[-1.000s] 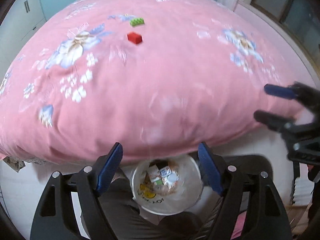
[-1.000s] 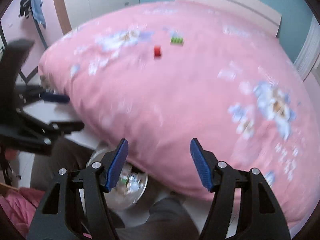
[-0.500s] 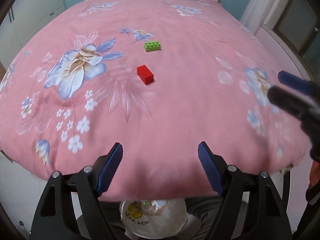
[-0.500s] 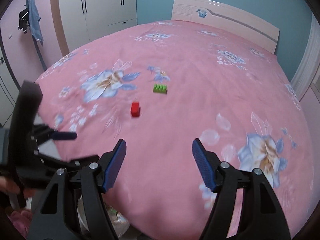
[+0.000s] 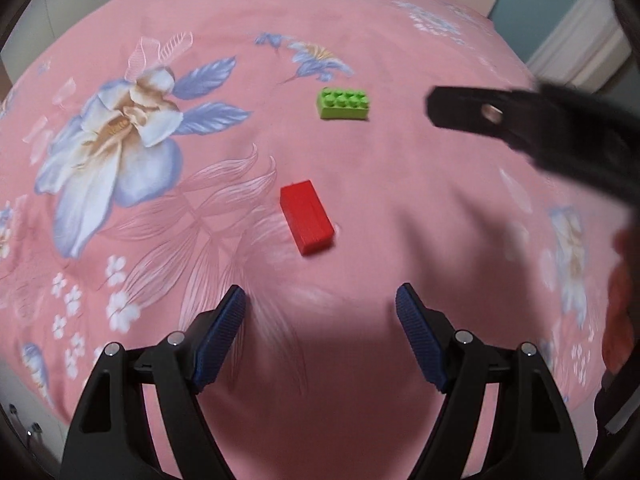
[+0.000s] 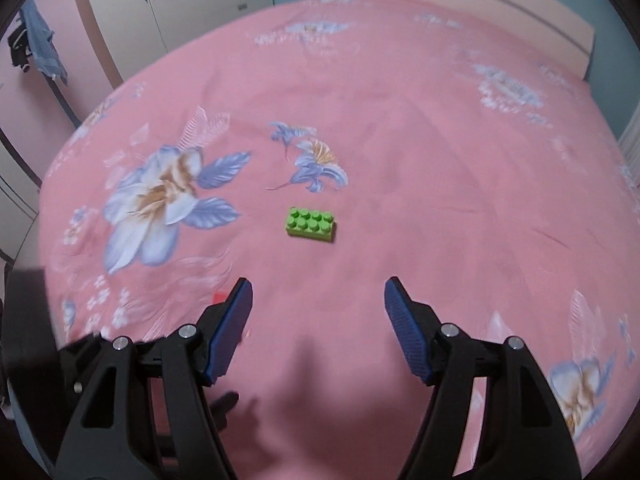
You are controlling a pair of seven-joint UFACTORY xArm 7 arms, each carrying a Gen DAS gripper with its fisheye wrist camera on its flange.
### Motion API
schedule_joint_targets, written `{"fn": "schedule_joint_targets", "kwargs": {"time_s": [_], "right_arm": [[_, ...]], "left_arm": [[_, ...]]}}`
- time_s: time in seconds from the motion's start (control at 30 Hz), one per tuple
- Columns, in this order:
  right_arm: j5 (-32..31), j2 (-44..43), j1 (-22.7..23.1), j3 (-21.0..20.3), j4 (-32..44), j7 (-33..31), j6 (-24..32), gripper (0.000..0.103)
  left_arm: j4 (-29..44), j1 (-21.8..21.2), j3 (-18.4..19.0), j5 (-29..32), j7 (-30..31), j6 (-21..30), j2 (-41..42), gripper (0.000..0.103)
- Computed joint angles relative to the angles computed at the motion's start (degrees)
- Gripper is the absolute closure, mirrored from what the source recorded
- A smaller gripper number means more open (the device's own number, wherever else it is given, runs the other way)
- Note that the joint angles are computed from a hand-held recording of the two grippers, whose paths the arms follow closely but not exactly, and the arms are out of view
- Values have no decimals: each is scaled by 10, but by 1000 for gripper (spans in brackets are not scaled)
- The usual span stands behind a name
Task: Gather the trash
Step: 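Move both tools back over the bed toward the red and green blocks, then grasp the red block with the left tool while the right tool grasps the green brick, then carry the red block and green brick in both tools over the trash bin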
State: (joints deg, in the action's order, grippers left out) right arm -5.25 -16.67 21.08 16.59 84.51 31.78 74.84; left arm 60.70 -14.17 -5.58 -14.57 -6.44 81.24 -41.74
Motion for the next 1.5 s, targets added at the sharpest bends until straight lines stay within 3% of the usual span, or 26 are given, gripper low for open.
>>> {"fn": "schedule_joint_targets", "kwargs": {"time_s": [0.2, 0.5, 0.63, 0.67, 1.0, 1.27, 1.5], "right_arm": [[27, 94, 1, -23, 42, -15, -22, 34], [38, 160, 13, -45, 59, 8, -21, 35], [20, 160, 19, -45, 44, 19, -32, 52], [14, 160, 21, -44, 42, 19, -31, 58], [-21, 77, 28, -25, -11, 43, -21, 58], [-50, -16, 31, 27, 4, 61, 69, 58], [-83, -52, 25, 97, 94, 85, 178, 58]], "left_arm": [[-17, 0, -3, -2, 0, -40, 23, 24], [-23, -4, 8, 2, 26, -65, 43, 62], [-25, -4, 14, 3, 45, -69, 46, 81], [-26, -4, 17, 0, 51, -69, 45, 81], [-14, 4, 35, 6, 106, -31, 15, 81], [18, 15, 38, 30, 147, 21, -47, 81], [99, 20, 45, 38, 179, 64, -68, 81]]}}
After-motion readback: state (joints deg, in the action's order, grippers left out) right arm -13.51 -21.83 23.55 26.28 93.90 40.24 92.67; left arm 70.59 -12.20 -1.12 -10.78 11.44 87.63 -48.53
